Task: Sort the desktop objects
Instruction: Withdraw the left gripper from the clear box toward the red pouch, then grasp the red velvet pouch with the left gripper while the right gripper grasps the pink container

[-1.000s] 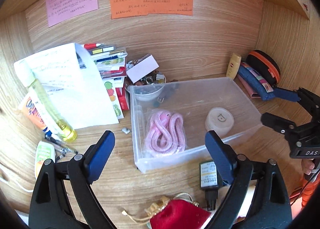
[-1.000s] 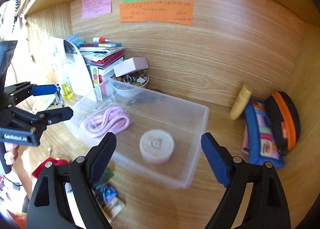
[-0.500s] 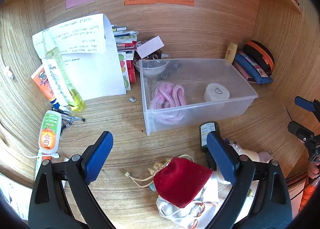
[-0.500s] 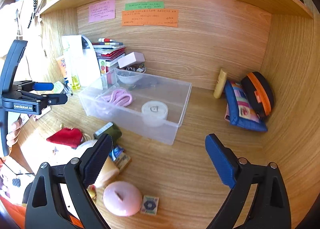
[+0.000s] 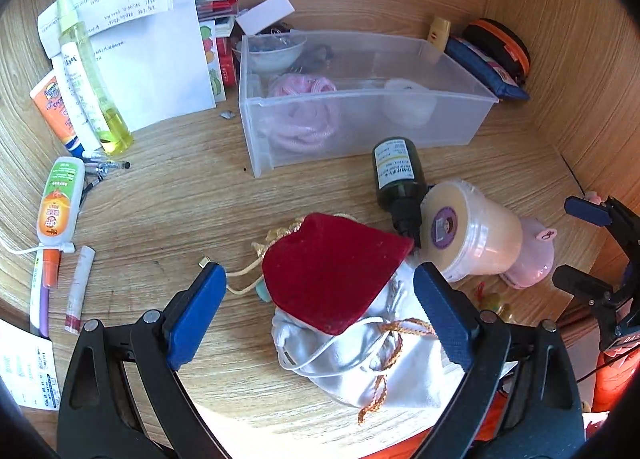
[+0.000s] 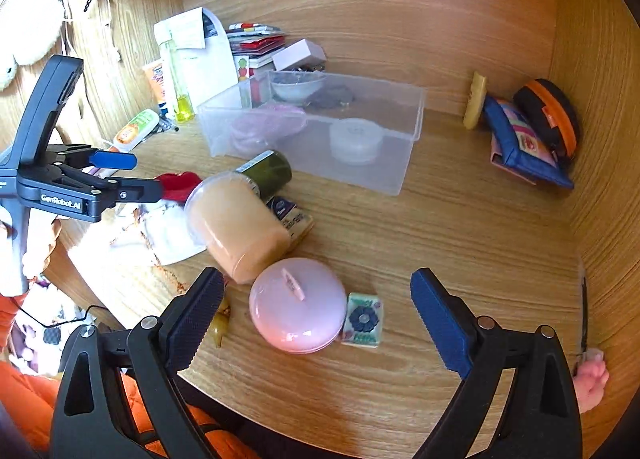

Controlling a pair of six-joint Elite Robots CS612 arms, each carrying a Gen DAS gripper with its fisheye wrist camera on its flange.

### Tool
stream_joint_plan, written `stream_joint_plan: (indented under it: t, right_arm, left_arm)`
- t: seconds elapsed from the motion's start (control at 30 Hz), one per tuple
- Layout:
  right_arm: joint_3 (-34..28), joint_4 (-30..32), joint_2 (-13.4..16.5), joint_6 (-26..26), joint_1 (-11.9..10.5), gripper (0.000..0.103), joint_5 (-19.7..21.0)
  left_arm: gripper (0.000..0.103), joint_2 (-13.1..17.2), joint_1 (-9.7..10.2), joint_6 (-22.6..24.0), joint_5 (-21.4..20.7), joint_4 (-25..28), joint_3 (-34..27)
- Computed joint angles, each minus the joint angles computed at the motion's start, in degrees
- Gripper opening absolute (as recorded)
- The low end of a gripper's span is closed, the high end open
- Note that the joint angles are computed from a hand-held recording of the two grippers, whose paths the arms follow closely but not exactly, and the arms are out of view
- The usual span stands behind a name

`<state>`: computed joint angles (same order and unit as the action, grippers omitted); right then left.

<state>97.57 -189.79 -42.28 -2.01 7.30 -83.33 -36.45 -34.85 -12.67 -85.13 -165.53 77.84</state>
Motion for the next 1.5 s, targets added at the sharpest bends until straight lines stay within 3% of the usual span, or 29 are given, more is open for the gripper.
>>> stream_joint_plan:
  t: [0.3, 0.43, 0.6, 0.7, 0.77, 0.83, 1.07, 1.2, 1.43, 1.5]
  right_arm:
    - [-1.2, 2.9, 1.2, -0.8, 0.2, 0.092, 2.1]
    - [-2.0, 4.4, 1.6, -1.7, 0.4, 0.082, 2.0]
    - [-2.3, 4.2, 1.9, -2.6, 0.6, 0.082, 0.9]
    - [-2.5, 3.8, 2.1, -3.2, 0.9, 0.075, -0.7]
    - [-2.5, 3.6, 2.1, -3.1, 1.0, 0.061, -1.4]
    - [-2.5, 4.2, 1.9, -2.6, 0.6, 0.060, -0.1]
    - [-2.3, 3.6, 1.8, 0.8, -0.6, 0.060, 2.2]
    - [-2.0, 2.4, 1.3, 2.4, -1.0, 0.060, 2.2]
    - [-2.8, 0.6, 1.0, 3.7, -1.4, 0.060, 0.9]
    - [-3.2, 0.0, 1.0, 3.9, -1.5, 0.060, 0.7]
  left_arm:
    - [0.096, 1.5, 0.82, -1.3, -3.8, 3.3, -2.3]
    - [0.096, 2.5, 1.34, -2.3, -5.7, 4.6, -4.4]
    - [0.096, 3.9, 1.54, -1.1, -7.4, 7.8, -7.1]
    - [0.096, 4.4, 1.78, -1.1, -8.1, 7.0, -7.3]
    - [0.096, 4.5, 2.04, -2.0, -8.8, 6.0, -7.2]
    - [0.092, 4.5, 2.17, -2.6, -8.5, 4.8, -6.9]
    - [0.049, 4.2, 2.76, -4.0, -8.3, 3.0, -6.2]
    - [0.031, 4.0, 2.94, -6.0, -6.7, 1.1, -5.6]
    - [0.020, 2.9, 3.07, -6.2, -5.3, -4.3, -3.7]
    - [0.010, 2.7, 3.00, -5.8, -4.7, -5.5, -3.5]
